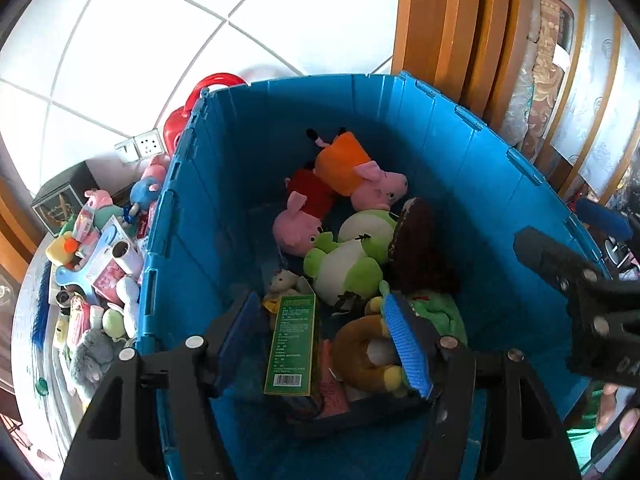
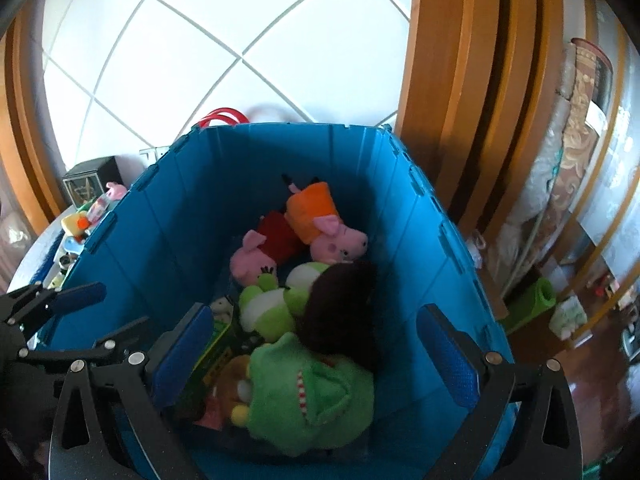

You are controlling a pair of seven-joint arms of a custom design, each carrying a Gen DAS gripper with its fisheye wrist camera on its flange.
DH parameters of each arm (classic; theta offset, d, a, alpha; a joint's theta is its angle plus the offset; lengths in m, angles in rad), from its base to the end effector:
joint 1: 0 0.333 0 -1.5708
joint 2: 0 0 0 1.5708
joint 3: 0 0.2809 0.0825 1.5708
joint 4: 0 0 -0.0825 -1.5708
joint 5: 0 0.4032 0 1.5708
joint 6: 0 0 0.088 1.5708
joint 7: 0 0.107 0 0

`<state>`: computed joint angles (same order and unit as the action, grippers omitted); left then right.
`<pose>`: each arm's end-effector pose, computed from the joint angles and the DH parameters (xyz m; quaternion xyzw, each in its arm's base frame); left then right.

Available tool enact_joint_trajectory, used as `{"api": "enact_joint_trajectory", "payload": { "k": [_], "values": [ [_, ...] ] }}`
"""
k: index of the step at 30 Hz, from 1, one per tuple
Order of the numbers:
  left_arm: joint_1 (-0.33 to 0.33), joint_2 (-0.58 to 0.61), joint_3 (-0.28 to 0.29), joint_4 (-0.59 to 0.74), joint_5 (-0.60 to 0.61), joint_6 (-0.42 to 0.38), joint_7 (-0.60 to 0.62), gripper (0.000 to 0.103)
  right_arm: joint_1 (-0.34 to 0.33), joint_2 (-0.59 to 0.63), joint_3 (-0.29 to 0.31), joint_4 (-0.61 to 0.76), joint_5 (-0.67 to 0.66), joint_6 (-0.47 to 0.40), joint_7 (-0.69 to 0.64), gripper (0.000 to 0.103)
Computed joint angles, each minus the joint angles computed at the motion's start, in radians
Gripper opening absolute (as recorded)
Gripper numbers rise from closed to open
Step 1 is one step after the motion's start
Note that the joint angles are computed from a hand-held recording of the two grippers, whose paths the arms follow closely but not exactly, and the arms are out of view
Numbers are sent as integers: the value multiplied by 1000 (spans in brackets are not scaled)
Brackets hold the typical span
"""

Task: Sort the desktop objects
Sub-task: 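Withdraw both open tools from the blue bin back toward the table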

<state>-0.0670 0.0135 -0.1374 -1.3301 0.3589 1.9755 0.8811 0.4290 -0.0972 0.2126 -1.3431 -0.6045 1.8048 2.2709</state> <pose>0.5861 -0.0978 0.7536 -0.7929 0.4964 -0.2297 0.2684 0.4543 0.2912 0.7972 -0.6197 0.6730 -0.3349 0.2255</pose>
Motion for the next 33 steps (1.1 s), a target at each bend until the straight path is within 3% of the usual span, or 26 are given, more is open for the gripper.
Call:
{"api": "enact_joint_trajectory", "payload": {
  "k": [5,7,9,16,22,27,33],
  "values": [
    [-1,-54,-6,-63,32,41,-3,66,-4,-70,16,-78,-6,25,41,103],
    [3,-95,-9,-115,35,80,-12,75,-12,-96,26,-106,-8,34,60,103],
    [8,-134,-15,-160,46,112,-19,75,-20,-128,37,-142,-7,53,82,103],
    [43,-285,-53,-321,145,219,-78,75,-61,-233,82,-277,-10,157,182,103],
    [95,-432,-63,-468,131,298,-137,75,-86,-278,116,-341,-15,273,282,103],
    [139,-538,-70,-561,124,301,-145,75,-77,-233,145,-306,-15,327,266,103],
    [191,-678,-57,-680,108,266,-144,75,-24,-96,165,-179,-78,347,251,103]
  ]
}}
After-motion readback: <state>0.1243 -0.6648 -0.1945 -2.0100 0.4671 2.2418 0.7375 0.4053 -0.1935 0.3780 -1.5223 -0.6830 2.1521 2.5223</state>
